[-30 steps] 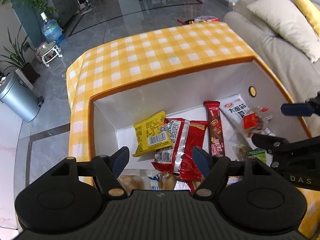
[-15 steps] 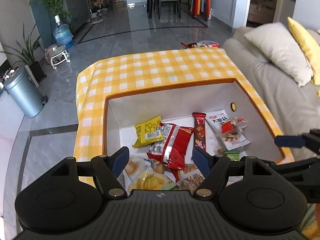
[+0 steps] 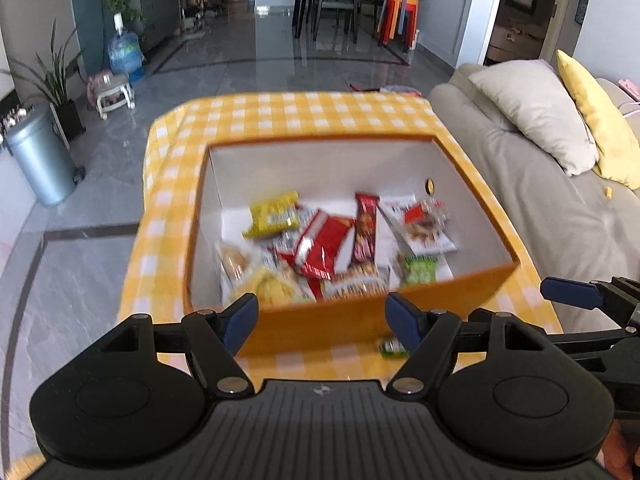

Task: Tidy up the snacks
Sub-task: 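Withdraw both tools from the box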

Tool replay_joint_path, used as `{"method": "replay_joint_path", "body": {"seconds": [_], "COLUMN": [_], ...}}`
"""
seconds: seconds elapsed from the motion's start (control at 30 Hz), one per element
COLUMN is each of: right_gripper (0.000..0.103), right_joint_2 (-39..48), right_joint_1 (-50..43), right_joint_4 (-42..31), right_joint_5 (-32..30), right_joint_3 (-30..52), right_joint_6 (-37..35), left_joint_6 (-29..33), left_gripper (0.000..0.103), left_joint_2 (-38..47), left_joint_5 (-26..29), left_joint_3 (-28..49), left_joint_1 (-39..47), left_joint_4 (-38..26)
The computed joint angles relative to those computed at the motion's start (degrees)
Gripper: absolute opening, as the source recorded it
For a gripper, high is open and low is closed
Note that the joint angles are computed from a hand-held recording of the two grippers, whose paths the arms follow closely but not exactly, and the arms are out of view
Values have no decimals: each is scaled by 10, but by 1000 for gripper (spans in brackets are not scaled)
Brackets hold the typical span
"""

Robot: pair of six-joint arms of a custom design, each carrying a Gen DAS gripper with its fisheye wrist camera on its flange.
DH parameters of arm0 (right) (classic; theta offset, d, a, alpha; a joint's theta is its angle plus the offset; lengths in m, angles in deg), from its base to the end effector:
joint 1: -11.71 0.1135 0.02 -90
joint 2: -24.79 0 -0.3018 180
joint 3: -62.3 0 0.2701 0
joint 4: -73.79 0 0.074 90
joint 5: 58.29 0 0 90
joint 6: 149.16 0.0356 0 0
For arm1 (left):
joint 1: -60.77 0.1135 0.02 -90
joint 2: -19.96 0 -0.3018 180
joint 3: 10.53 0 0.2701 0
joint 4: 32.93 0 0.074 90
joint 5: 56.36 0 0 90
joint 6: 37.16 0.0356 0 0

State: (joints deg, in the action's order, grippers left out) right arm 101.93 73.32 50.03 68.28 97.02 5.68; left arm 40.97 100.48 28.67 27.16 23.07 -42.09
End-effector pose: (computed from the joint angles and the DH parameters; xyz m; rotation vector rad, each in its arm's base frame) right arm 0.1107 0.1603 0.1317 0.2341 2.3867 0.0944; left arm 0.1884 -0.1417 0.1413 0.5206 2.4371 -0.2616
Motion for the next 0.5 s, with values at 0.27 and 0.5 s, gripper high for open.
{"method": "replay_joint_path", "body": {"seconds": [0.27,0.5], "right_gripper": [85,85], "right_joint_2": [72,148], "right_joint_1": [60,46], "right_joint_4": [9,90], "right_joint_5": [8,-42], "right_joint_3": [-22,-50], "right_joint_6": [70,79], "left_joint_6": [-26,-32], "left_gripper": [85,85], "left_joint_2": [35,93], "left_joint_5": [6,17], "left_joint_3": [-43,-59], "left_joint_1": [-23,-26], "left_joint_4": [30,81]}}
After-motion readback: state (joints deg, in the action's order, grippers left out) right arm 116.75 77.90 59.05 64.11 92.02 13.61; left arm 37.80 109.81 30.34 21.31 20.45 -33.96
